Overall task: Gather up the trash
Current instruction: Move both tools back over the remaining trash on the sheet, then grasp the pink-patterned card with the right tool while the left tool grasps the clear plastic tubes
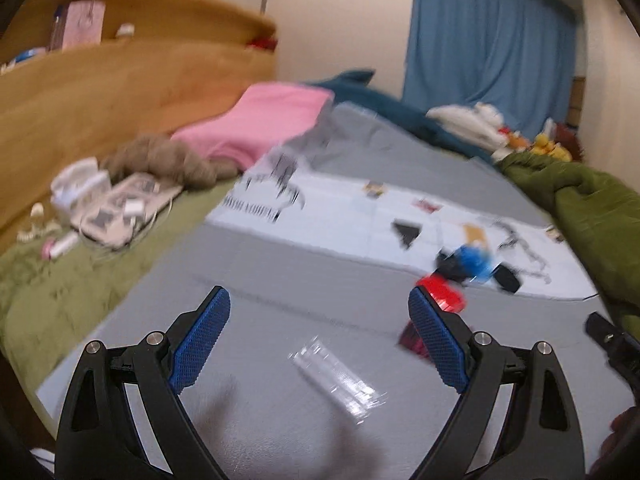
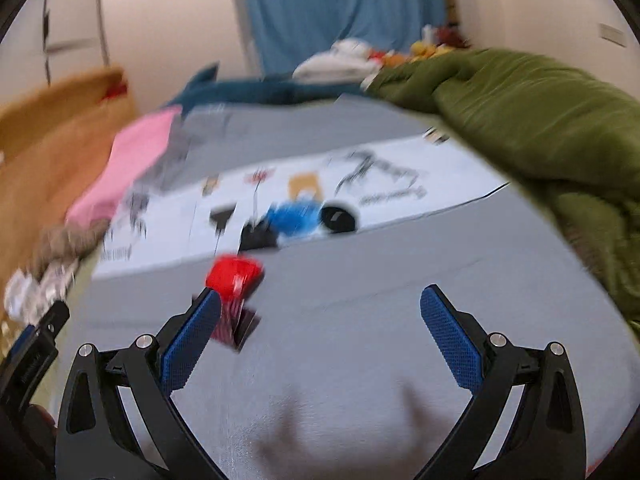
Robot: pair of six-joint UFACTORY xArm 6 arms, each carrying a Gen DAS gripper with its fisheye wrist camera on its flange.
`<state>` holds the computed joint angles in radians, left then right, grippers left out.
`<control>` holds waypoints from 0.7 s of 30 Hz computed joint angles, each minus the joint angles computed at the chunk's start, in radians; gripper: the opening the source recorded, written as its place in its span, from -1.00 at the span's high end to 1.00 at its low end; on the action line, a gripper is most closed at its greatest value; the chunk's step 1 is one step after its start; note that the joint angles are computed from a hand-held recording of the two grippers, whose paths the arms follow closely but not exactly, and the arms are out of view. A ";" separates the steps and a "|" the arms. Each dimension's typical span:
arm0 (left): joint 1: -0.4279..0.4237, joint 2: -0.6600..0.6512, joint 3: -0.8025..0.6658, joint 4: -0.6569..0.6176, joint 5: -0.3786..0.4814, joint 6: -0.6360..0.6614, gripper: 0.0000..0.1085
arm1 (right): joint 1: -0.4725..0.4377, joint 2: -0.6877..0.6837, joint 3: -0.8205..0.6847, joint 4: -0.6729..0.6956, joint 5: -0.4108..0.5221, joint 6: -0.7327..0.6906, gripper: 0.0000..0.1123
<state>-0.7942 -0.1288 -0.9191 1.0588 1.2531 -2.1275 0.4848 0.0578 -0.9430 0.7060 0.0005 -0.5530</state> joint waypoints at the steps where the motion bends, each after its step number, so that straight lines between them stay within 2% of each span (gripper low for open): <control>1: 0.012 0.010 0.008 -0.006 -0.012 0.002 -0.62 | 0.015 0.036 -0.015 -0.014 0.000 -0.004 -0.74; 6: 0.068 0.051 0.055 -0.017 -0.084 -0.002 -0.62 | 0.070 0.174 -0.082 0.029 -0.002 -0.093 -0.74; 9: 0.103 0.072 0.087 -0.004 -0.132 -0.019 -0.62 | 0.085 0.235 -0.134 0.106 0.018 -0.156 -0.74; 15: 0.155 0.084 0.119 -0.012 -0.220 -0.024 -0.62 | 0.096 0.318 -0.214 0.071 0.040 -0.124 -0.74; 21: 0.187 0.102 0.118 0.001 -0.287 -0.013 -0.62 | 0.120 0.377 -0.282 0.095 0.050 -0.169 -0.74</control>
